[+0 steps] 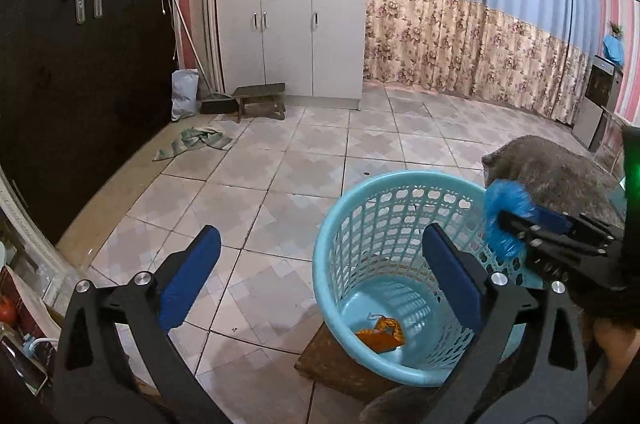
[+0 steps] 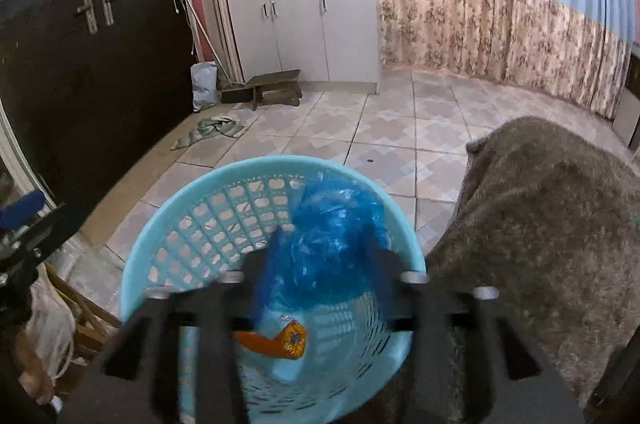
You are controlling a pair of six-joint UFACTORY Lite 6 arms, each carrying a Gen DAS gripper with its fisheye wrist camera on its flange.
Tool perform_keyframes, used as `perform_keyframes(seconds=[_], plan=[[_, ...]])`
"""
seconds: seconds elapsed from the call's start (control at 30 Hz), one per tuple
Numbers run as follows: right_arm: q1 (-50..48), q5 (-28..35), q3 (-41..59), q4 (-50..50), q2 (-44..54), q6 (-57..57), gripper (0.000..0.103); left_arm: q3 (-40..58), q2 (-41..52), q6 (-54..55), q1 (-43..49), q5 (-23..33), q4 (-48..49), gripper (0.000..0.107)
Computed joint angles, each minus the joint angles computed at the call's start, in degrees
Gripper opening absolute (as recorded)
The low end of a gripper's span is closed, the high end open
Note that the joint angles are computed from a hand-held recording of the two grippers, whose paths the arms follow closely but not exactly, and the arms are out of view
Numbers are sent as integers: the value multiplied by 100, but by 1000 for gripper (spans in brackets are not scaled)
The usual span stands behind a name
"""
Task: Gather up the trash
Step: 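Open left tool dropping the orange bag while right tool drops the blue bag into basket, then grasp the black ribbed container with left tool while right tool grasps the brown paper bag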
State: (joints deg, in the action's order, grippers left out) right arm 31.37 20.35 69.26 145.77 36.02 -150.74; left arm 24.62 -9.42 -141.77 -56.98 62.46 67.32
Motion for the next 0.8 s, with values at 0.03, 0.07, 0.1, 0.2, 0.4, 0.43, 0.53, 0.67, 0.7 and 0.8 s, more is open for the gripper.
perform_keyframes(seconds=[0.03, 0.07, 0.1, 0.2, 0.4, 0.43, 0.53, 0.67, 0.7, 0.8], plan=[[49, 39, -15, 259, 2, -257, 65, 5, -1, -4, 38, -21, 34, 98], [74, 41, -16, 371, -6, -372, 65, 10, 12, -22, 61, -27, 55, 98], [98, 46, -52, 595, -27, -612, 69, 17, 1, -22, 75, -5, 51, 97], [16, 257, -361, 782, -265, -929, 83, 21, -7, -70, 97, 0, 97, 98], [-397, 517, -1211, 915, -1203, -1335, 90, 288, 114, 70, -94, 250, -130, 98], [-516, 504, -1367, 824, -1416, -1301, 93, 338, 128, 75, -133, 278, -160, 98], [-1009, 561, -1898, 528, -2083, -1313, 95, 539, 165, 112, -300, 370, -250, 98], [-1812, 535, -2423, -163, -2837, -979, 95, 1062, 511, 224, -541, 559, -304, 98], [-2056, 547, -2503, -462, -2991, -762, 95, 1184, 610, 227, -592, 572, -294, 98], [-3028, 679, -2680, -1680, -3464, 79, 95, 1671, 1006, 305, -741, 626, -270, 98]])
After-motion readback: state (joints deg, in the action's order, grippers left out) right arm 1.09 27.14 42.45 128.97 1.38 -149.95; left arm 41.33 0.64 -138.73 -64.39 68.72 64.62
